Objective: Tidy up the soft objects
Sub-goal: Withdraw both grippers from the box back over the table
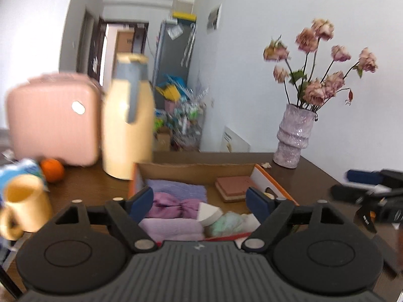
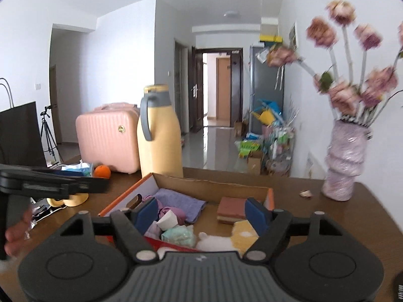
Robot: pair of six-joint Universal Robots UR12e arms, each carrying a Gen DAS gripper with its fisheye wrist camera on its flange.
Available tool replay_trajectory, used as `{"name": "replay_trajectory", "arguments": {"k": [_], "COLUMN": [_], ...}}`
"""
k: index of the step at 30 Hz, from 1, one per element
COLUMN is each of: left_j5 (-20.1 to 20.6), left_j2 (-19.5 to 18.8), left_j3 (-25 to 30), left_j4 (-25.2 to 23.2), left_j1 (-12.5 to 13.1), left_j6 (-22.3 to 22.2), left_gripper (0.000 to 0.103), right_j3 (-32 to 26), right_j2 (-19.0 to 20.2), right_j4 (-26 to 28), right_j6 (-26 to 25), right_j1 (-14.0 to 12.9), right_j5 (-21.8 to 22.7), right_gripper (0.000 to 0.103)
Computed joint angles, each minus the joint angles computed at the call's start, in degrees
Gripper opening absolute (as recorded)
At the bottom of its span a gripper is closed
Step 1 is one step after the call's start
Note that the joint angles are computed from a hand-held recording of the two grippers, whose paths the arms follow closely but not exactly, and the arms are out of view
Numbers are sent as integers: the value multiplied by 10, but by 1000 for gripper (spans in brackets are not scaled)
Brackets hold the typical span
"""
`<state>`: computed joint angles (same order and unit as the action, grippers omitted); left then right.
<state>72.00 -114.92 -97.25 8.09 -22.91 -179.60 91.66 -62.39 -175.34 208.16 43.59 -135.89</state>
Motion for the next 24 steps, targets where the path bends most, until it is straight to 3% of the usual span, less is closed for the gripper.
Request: {"name": "replay_trajectory", "arguments": {"k": [7, 16, 20, 24], "left_j5": [17, 16, -19, -29], "left_j2": [57, 97, 113, 128], "left_j3": [-87, -167, -221, -268], "left_j4": [71, 134, 154, 158], "left_j1": [14, 25, 38, 44], "left_j6": [12, -5, -1, 9], "left_gripper": [90, 93, 94, 94], "right_j3": [20, 14, 27, 40], "right_j2": [-20, -2, 6, 6], "right_j4": [-11, -15, 21, 94], "right_j6": [25, 44, 114, 209], "right_j1": [39, 84, 110, 134], "right_j5": [-64, -128, -145, -148], "right_gripper": [78, 83, 83, 83]}}
